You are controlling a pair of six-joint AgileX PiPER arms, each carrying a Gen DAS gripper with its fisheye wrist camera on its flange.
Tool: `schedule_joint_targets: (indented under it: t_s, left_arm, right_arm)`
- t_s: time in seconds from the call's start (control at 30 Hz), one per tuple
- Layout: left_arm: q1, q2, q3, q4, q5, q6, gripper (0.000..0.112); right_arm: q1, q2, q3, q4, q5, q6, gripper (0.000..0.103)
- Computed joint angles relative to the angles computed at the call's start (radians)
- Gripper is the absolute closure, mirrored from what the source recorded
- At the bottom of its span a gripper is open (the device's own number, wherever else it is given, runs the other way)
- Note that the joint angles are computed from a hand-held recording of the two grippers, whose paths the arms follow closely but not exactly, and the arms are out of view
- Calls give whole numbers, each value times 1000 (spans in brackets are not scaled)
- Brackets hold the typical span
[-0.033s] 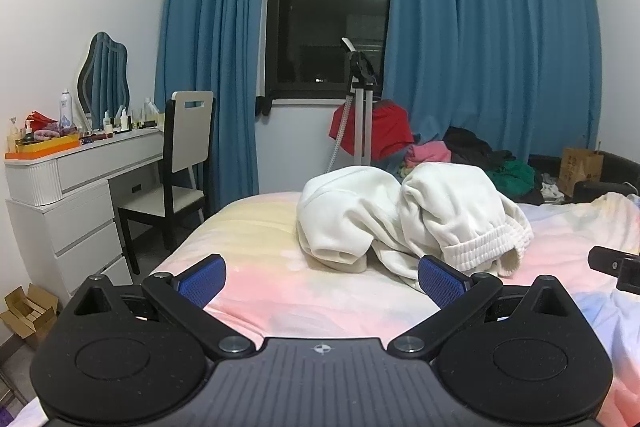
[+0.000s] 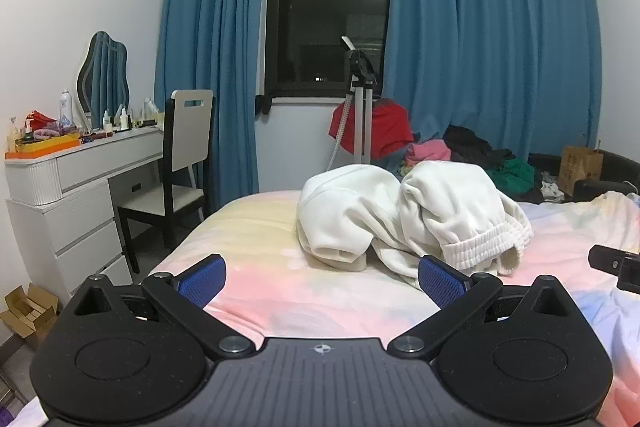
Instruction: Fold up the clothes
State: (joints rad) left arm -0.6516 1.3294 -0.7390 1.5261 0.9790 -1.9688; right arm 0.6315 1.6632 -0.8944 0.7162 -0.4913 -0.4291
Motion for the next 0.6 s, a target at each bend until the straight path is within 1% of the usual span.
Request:
schedule_joint_targets:
  t_s: [0.1,0.17,0.2,0.27,0.3,0.33,0.37,0.43,0.53,0.6]
  left_arm:
    - [-10,-3,1,-6,7,-6,9]
    - [-52,0,15,5,52,-28,9]
    - [-57,5,7,-2,59,-21,9]
    - [-76,18,-9,-14,80,-12,9]
    - [-61,19,-6,-7,66,-13,9]
    - [-42,18,-2,3,47,-14,9]
    - [-44,37,-15,4,52,-15,9]
    - [-71,23,-13,-2,77,-9,9]
    - [-93,20,-15,-4,98,-10,9]
    - [-100,21,-16,-3,102,-13,9]
  right_arm:
    - [-1,-2,4,-21,-13,7,10]
    - [8,-6,6,-13,-25,-12,10]
    - [28,-11,5,21,-36,-54,10]
    - [45,-26,25,23,-63,-65,10]
    - [43,-29,31,14,-65,-57,10]
    - [33,-27,30,3,-57,-45,10]
    - [34,-31,32,12,-53,-53,10]
    - [50,-44,37,56,-50,-95,10]
    - [39,-51,39,21,-25,-64,10]
    - [39,-59,41,33,-18,-67,10]
